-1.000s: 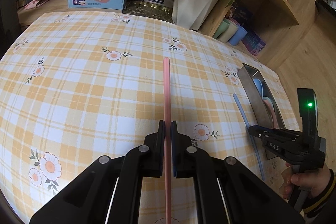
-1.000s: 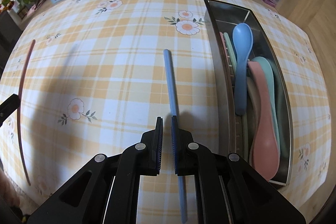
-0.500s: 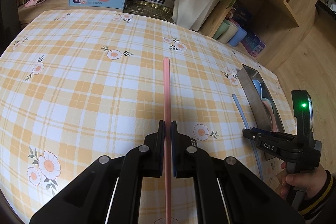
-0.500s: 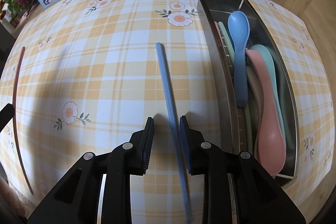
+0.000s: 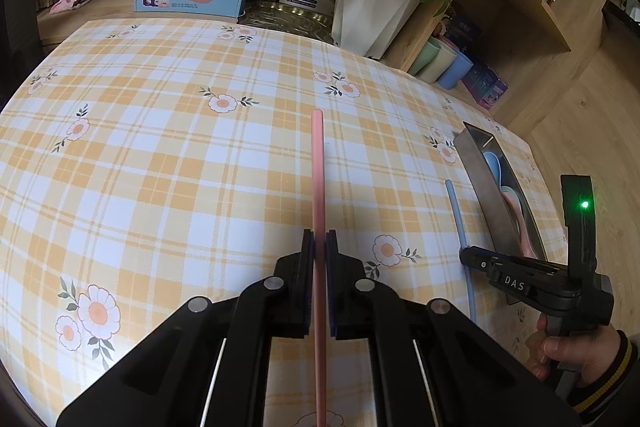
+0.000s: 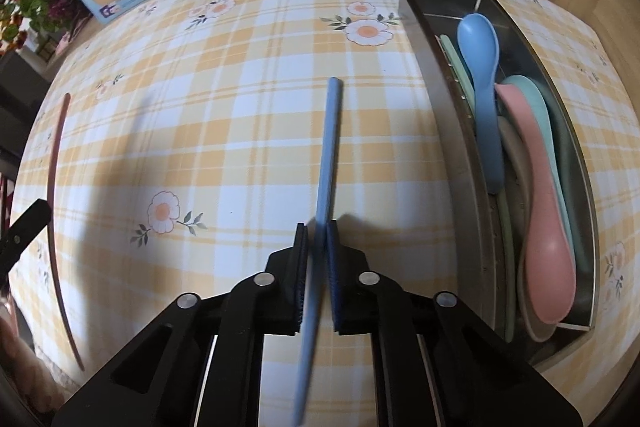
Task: Organize utensils
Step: 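Lower the right tool onto the blue chopstick and close on it, then carry the blue chopstick into the basket and open the right tool while the left tool holds the pink chopstick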
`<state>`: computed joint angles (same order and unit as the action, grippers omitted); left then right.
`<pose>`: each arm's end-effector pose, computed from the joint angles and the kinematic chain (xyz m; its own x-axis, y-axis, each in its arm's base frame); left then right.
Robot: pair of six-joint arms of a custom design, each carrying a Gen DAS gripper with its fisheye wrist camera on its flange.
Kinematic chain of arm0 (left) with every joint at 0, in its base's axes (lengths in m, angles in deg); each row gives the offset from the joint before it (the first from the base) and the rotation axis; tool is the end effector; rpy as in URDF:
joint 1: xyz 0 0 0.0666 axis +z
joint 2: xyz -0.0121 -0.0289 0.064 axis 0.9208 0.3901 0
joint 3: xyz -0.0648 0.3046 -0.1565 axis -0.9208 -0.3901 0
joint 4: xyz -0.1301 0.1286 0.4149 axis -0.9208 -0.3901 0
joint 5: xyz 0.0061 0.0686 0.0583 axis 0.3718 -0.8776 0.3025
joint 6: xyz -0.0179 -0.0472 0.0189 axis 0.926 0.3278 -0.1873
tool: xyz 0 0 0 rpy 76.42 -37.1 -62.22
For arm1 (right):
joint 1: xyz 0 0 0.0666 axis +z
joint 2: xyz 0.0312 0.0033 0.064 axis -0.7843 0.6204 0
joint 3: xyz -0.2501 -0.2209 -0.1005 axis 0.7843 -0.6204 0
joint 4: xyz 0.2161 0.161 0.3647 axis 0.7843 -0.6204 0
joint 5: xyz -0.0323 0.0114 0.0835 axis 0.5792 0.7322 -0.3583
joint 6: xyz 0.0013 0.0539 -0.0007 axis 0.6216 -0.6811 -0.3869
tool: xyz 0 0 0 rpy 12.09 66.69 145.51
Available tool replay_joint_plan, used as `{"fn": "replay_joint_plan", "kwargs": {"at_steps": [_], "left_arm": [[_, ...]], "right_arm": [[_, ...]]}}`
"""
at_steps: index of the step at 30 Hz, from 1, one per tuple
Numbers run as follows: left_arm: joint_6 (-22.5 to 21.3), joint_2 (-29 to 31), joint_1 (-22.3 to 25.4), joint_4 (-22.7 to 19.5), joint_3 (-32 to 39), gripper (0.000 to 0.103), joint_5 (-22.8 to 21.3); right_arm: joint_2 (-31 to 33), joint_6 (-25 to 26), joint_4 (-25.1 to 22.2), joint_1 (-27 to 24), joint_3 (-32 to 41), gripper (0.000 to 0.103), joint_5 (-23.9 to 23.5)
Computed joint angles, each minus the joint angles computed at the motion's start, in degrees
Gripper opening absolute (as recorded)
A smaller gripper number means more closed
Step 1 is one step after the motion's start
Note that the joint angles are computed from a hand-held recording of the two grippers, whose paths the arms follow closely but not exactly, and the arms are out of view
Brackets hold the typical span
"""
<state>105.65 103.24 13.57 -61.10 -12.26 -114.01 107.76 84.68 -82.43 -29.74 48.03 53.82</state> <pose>0.2683 -0.3285 0.3419 -0.5721 -0.5941 -0.5654 -0.5143 0.7969 -0.3170 0.4651 0.1943 0.3287 -0.7771 -0.5392 -0.3246 -0.6007 0.7893 0.1273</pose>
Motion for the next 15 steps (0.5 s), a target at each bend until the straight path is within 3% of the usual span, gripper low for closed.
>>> {"fn": "replay_joint_plan", "kwargs": {"at_steps": [5, 15], "left_arm": [[1.18, -0.46, -0.51, -1.22, -0.33, 0.006, -0.08], [0.90, 0.69, -0.70, -1.24, 0.97, 0.006, -0.11]], "right_arm": [[-1.22, -0.55, 2.39, -0.68, -1.81, 0.007, -2.15], [-4.22, -0.85, 5.20, -2.72, -3.21, 0.006, -11.95]]}}
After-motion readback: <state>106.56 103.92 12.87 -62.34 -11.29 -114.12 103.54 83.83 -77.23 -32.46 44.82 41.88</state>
